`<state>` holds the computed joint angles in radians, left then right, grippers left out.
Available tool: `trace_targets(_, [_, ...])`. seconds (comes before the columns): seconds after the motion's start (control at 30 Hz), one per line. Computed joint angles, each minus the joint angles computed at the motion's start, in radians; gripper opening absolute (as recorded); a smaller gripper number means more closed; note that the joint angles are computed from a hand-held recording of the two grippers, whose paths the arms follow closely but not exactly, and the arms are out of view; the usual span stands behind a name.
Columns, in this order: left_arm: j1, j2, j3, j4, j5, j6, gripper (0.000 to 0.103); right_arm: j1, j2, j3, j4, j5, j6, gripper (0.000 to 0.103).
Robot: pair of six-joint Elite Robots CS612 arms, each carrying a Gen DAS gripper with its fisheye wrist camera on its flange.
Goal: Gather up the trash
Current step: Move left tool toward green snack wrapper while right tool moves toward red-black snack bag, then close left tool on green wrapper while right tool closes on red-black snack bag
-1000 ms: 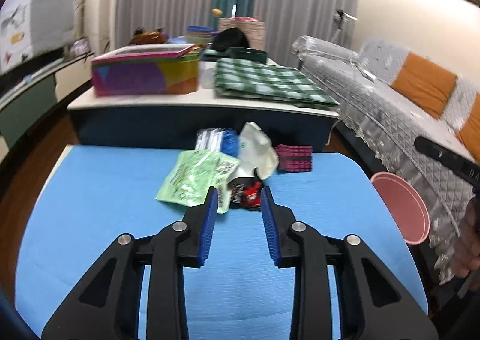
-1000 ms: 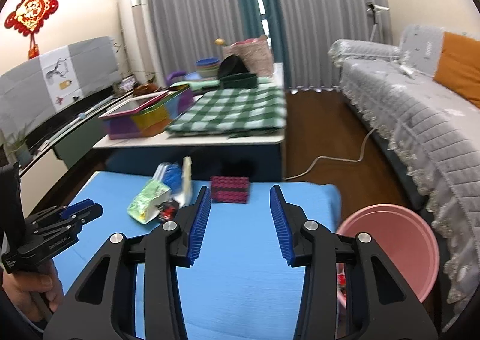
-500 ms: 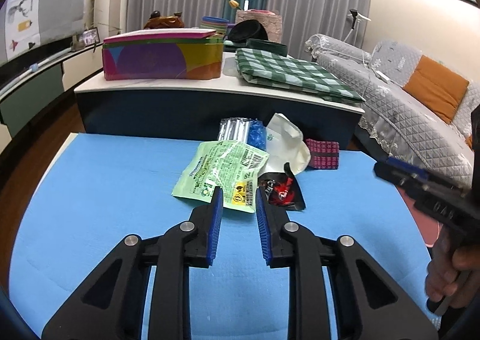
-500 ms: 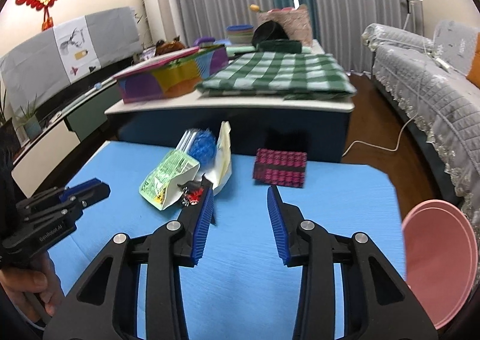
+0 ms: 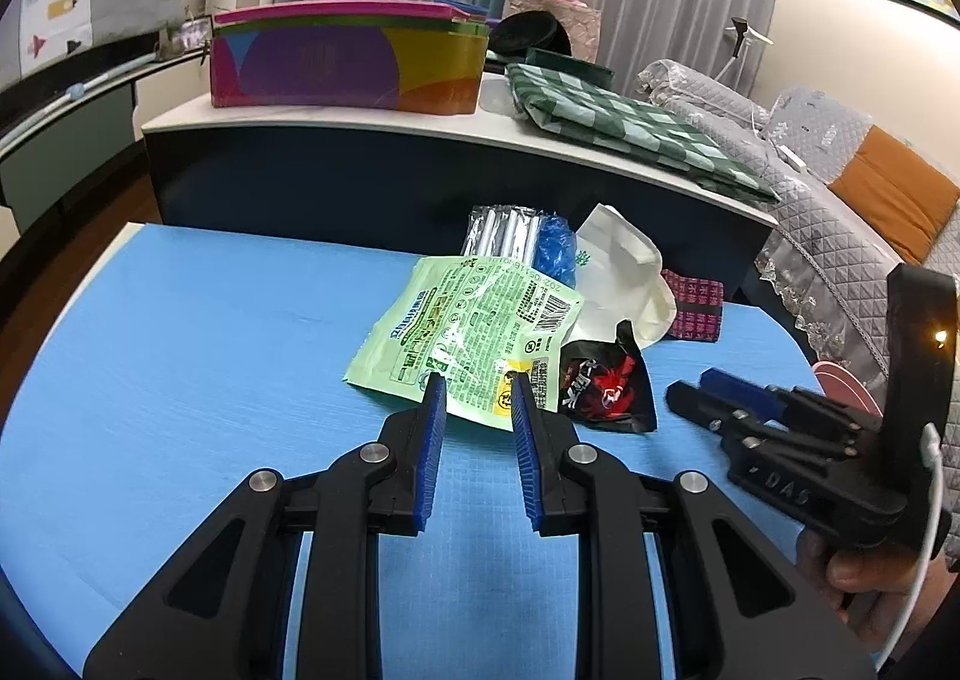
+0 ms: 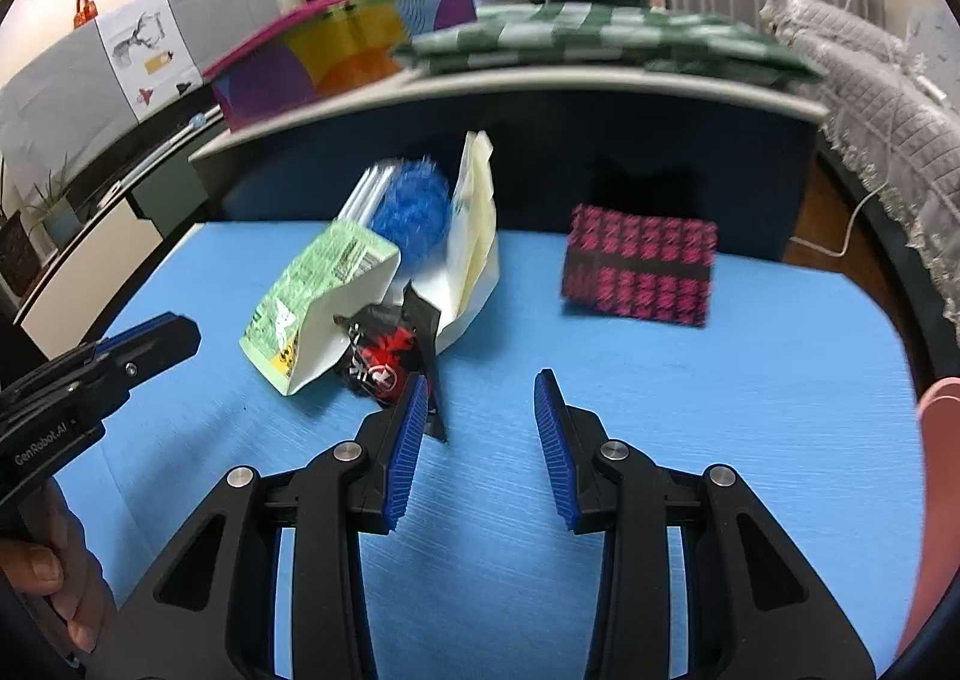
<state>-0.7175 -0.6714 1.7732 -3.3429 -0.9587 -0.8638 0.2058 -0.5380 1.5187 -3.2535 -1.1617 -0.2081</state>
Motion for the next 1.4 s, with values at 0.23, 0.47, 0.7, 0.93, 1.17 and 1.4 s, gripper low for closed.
trace_targets(0.23, [0.013, 0.027, -0.038, -0.023, -0.034, 0.030, 0.022, 0.008, 0.007, -0.021, 0.064, 0.007, -0.038, 0.022])
trace_targets(0.47, [0.024, 0.048, -0.075, -0.024, -0.066, 0.038, 0.022, 0.001, 0.005, -0.013, 0.068, 0.032, -0.054, 0.001])
trace_targets(0.7, [0.023, 0.065, -0.117, 0.048, -0.086, 0.050, 0.031, -0.012, -0.007, 0.017, 0.043, -0.040, -0.034, 0.000])
trace_targets(0.93, [0.017, 0.070, -0.134, 0.125, -0.092, 0.052, 0.034, -0.031, -0.014, 0.031, 0.037, -0.068, -0.005, 0.001])
trace_targets(1.17, [0.012, 0.064, -0.143, 0.210, -0.067, 0.029, 0.028, -0.031, -0.006, 0.013, 0.064, -0.047, 0.008, 0.012])
trace_targets(1.4, [0.008, 0.054, -0.127, 0.223, -0.052, 0.014, 0.014, -0.031, -0.003, 0.004, 0.074, -0.049, 0.005, 0.018])
